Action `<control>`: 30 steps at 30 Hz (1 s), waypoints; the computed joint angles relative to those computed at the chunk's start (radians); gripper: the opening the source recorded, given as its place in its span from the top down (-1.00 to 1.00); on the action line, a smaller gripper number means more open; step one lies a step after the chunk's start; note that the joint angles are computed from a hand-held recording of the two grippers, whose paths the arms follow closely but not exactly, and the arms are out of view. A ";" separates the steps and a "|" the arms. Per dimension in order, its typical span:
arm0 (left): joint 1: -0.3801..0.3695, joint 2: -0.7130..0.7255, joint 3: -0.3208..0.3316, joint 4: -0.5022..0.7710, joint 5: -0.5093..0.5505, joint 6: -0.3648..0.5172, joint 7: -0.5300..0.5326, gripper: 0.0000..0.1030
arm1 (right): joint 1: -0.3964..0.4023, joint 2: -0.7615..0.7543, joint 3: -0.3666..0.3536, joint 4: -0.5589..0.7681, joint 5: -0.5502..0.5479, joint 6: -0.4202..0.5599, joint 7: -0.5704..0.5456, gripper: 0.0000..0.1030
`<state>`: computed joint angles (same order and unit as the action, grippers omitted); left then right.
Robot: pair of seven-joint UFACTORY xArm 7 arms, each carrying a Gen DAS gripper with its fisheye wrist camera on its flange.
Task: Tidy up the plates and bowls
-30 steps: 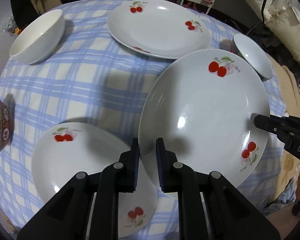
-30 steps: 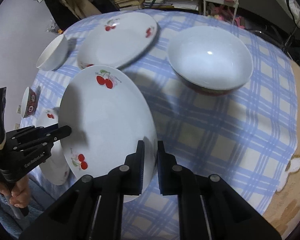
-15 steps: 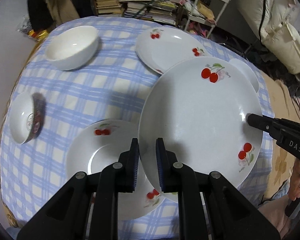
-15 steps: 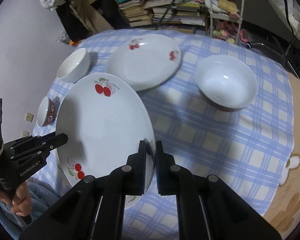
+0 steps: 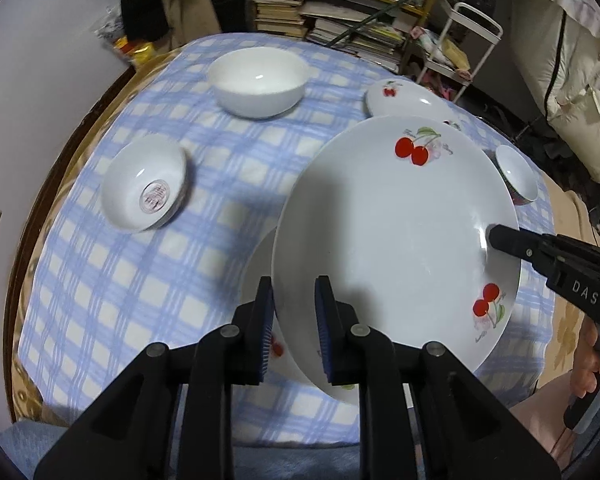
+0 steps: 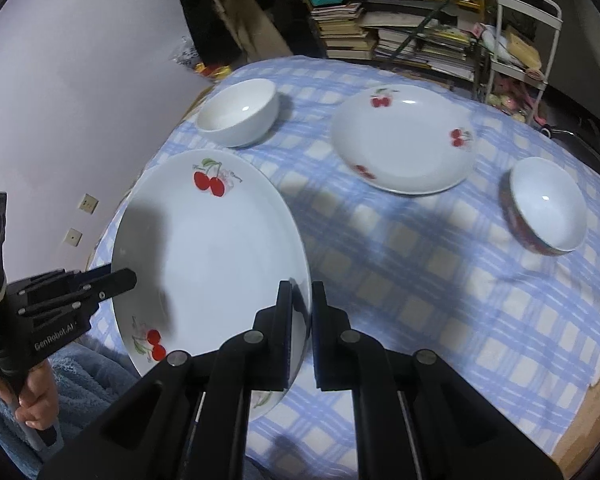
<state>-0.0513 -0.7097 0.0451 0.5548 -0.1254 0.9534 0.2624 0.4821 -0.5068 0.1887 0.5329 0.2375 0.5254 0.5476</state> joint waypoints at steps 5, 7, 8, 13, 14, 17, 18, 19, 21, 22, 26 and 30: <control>0.045 -0.042 0.030 -0.050 0.024 0.003 0.016 0.64 | 0.032 0.066 0.022 0.033 0.001 -0.036 -0.009 0.81; 0.055 -0.043 0.049 -0.060 0.017 0.010 0.028 0.64 | 0.035 0.088 0.034 0.046 -0.010 -0.033 -0.005 0.81; 0.061 -0.044 0.057 -0.069 0.014 0.011 0.036 0.64 | 0.038 0.099 0.037 0.047 -0.010 -0.037 -0.005 0.81; 0.088 -0.042 0.038 -0.114 0.027 -0.014 0.036 0.64 | 0.060 0.137 0.033 0.041 0.009 -0.064 -0.014 0.81; 0.088 -0.044 0.032 -0.121 0.031 -0.022 0.035 0.64 | 0.058 0.148 0.036 0.044 0.004 -0.061 -0.011 0.81; 0.081 -0.027 0.030 -0.125 0.032 -0.033 0.037 0.64 | 0.045 0.174 0.045 0.048 -0.021 -0.055 0.007 0.80; 0.081 -0.018 0.031 -0.124 0.031 -0.036 0.037 0.64 | 0.050 0.177 0.039 0.045 -0.012 -0.060 0.001 0.80; 0.081 -0.004 0.036 -0.122 0.026 -0.040 0.036 0.64 | 0.056 0.184 0.032 0.043 -0.001 -0.066 -0.010 0.80; 0.084 0.015 0.044 -0.120 0.018 -0.047 0.036 0.64 | 0.058 0.196 0.031 0.043 0.006 -0.072 -0.017 0.80; 0.088 0.027 0.047 -0.121 0.011 -0.059 0.031 0.64 | 0.063 0.210 0.028 0.044 0.016 -0.079 -0.025 0.80; 0.102 0.062 0.027 -0.126 0.027 -0.094 0.004 0.64 | 0.055 0.252 0.045 0.064 0.005 -0.072 -0.004 0.79; 0.104 0.082 0.030 -0.130 0.030 -0.104 -0.007 0.64 | 0.045 0.272 0.058 0.076 -0.028 -0.071 0.029 0.79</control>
<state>0.0523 -0.6272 0.0747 0.4253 -0.0956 0.8492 0.2555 0.5275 -0.2348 0.2472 0.6086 0.2098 0.4539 0.5763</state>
